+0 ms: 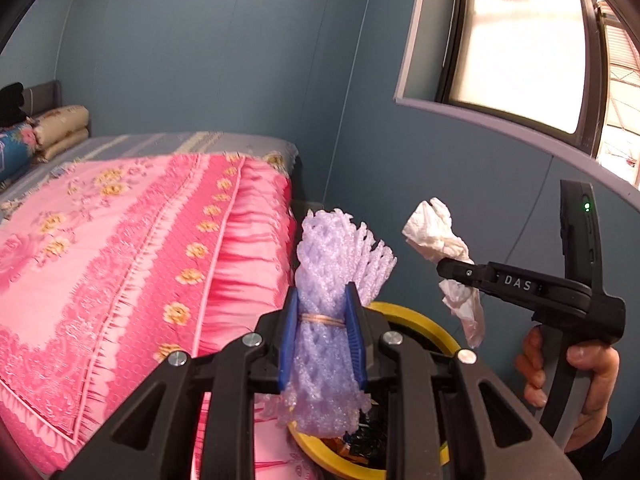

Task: Collect trash
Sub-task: 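Carry the foam net and white tissue over the yellow-rimmed bin, then open both tools to drop the foam net and tissue into the bin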

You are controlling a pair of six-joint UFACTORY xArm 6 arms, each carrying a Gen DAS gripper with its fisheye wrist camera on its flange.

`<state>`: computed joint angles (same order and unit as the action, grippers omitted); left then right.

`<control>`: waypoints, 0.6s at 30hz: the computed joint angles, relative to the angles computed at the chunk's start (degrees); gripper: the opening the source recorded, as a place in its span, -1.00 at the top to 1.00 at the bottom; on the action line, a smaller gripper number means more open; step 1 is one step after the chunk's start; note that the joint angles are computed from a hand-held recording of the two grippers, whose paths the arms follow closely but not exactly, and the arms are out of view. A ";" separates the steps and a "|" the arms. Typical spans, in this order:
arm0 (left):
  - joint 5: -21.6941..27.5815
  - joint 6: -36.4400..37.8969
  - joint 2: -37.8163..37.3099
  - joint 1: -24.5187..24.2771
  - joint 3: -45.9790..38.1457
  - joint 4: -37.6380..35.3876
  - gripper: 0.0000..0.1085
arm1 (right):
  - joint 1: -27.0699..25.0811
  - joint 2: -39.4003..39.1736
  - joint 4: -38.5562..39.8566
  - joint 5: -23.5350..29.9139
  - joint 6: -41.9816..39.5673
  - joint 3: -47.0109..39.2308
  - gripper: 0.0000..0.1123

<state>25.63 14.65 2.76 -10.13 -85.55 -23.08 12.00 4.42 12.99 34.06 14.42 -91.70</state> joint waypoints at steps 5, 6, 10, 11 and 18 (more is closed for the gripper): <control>2.63 -0.56 3.86 -0.70 -3.07 0.02 0.60 | -1.31 2.10 0.77 4.70 0.24 -2.70 0.58; 3.18 -0.77 4.46 -0.78 -3.61 0.04 0.60 | -1.48 2.52 0.83 5.43 0.14 -3.19 0.58; 6.20 -1.21 7.34 -0.95 -5.91 -0.38 0.60 | -1.98 4.33 1.45 7.75 0.33 -4.77 0.57; 6.94 -1.12 7.87 -0.98 -6.26 -0.55 0.60 | -2.33 5.07 2.58 8.59 -0.05 -5.28 0.58; 9.39 0.31 9.32 -0.80 -6.60 -2.62 0.60 | -2.17 5.79 2.83 8.58 0.73 -3.93 0.58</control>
